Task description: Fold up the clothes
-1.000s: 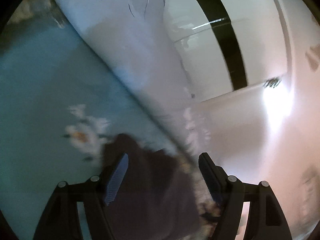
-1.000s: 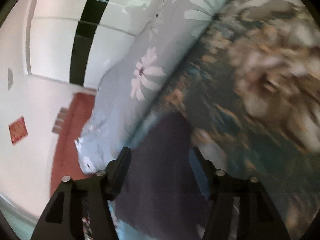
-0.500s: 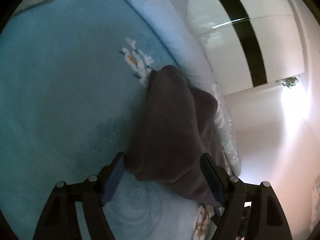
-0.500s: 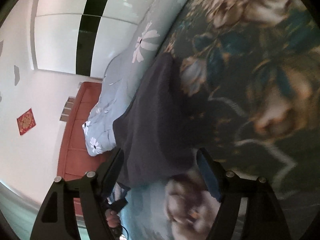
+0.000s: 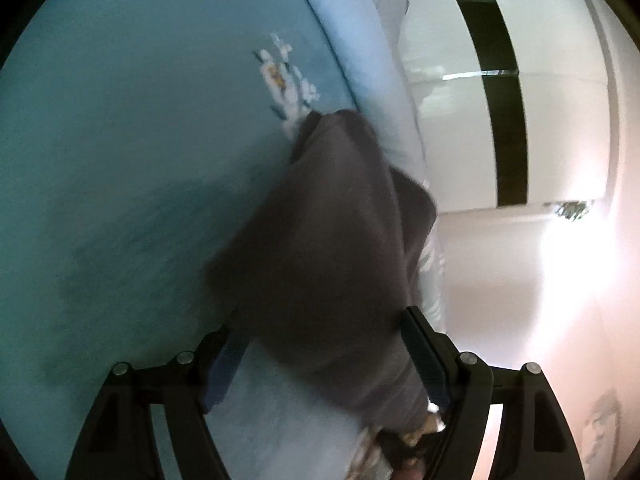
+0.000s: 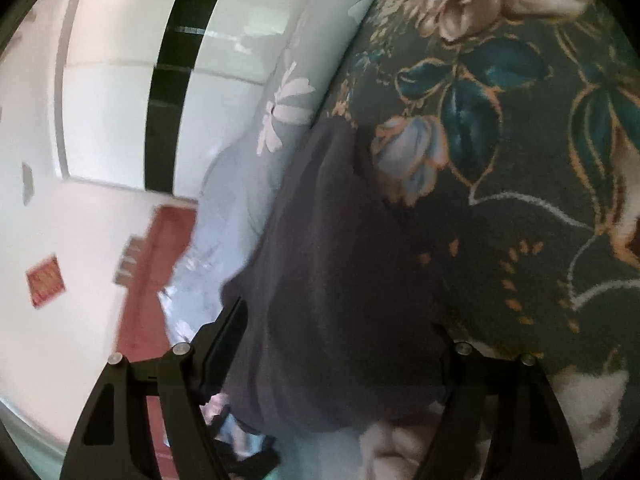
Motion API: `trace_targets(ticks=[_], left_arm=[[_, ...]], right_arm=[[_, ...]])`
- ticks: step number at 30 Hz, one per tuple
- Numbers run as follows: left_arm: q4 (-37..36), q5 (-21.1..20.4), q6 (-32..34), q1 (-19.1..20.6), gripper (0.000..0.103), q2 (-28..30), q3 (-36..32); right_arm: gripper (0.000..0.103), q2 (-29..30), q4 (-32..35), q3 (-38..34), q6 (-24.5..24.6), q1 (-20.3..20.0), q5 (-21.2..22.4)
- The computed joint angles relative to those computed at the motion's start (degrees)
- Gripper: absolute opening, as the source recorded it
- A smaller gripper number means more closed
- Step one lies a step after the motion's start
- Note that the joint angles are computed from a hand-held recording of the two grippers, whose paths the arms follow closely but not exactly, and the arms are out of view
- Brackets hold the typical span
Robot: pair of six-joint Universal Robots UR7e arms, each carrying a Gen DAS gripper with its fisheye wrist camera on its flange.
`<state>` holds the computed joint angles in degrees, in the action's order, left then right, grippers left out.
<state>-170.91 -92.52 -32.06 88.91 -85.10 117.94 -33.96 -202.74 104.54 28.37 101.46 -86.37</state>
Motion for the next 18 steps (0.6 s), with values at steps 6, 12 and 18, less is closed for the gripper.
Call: trace_targets(ticks=[6, 12, 18], left_arm=[[-2.44, -3.58, -0.71, 1.45, 0.078, 0.78, -0.53], [-1.68, -1.76, -1.76, 1.21, 0.048, -0.33, 0.64], [0.57, 2.37, -3.15, -0.75, 0.019, -3.76, 2.34]], right_arm=[[0.078, 2.1, -3.39, -2.34, 2.94, -0.34, 1.02], [0.046, 1.76, -2.06, -2.58, 2.37, 0.52, -1.0], [0.036, -0.65, -0.26, -0.81, 1.44, 2.88, -3.01]])
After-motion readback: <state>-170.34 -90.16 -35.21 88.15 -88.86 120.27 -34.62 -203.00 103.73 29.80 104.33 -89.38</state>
